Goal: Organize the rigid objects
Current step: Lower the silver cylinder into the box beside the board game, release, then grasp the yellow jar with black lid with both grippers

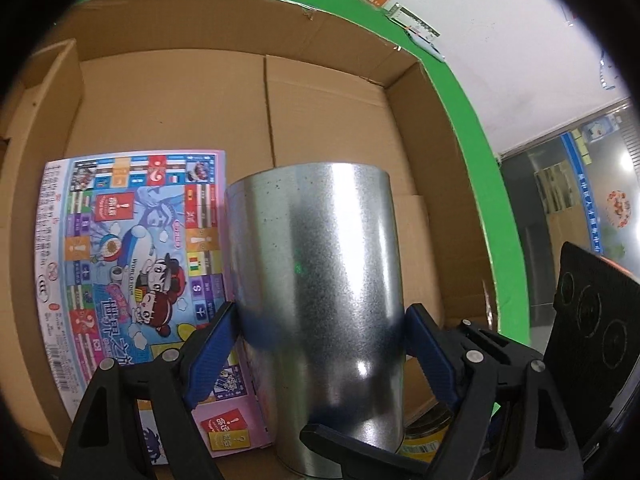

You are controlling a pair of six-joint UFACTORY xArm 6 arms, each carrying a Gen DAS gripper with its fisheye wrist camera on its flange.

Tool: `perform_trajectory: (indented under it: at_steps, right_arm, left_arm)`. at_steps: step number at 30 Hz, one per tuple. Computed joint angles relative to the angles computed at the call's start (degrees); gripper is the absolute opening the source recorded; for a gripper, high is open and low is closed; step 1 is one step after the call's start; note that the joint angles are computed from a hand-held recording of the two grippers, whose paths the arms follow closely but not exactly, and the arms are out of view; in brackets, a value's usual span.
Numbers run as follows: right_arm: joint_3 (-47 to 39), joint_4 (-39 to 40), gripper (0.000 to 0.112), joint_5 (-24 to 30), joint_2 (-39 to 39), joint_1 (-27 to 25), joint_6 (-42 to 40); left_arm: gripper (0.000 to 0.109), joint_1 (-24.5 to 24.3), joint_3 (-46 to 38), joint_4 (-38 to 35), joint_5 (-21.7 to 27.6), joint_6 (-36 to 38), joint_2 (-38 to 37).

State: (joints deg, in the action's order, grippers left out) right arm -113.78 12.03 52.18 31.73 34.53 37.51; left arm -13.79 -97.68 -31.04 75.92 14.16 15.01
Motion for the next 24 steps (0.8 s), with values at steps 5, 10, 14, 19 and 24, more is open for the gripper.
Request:
perform_trajectory:
  at_steps: [5,10,14,19,24]
  right_arm:
    - [1.5,-0.46,0.082,-0.56,-0.99,0.41,2.81]
    - [15.33,-7.58,0.096,-10.04,-12.72,3.03,6.77]
    - [29.25,-26.48,0.102,-13.2,-26.31,6.91,18.78]
    - [42.07,-32.14,0.098,-6.63,-37.25,11.12,24.98]
    - [46.04,-30.57,0.065,-3.26,-38.35,12.51,26.46]
  left_arm:
    - [0.084,0.81,3.77,-1.0,-2.16,1.16,-4.49]
    - [0.085,3.57,9.88,-1.55,-5.45,4.97,-12.35]
    - [0.085,5.99,22.36,-2.02,-13.84,10.31,-24.82]
    - [0.087,8.2,38.07,-2.38,-21.16,14.37,-41.76]
    - [0.087,8.57,43.77,-4.97,-14.68,12.42,-47.05]
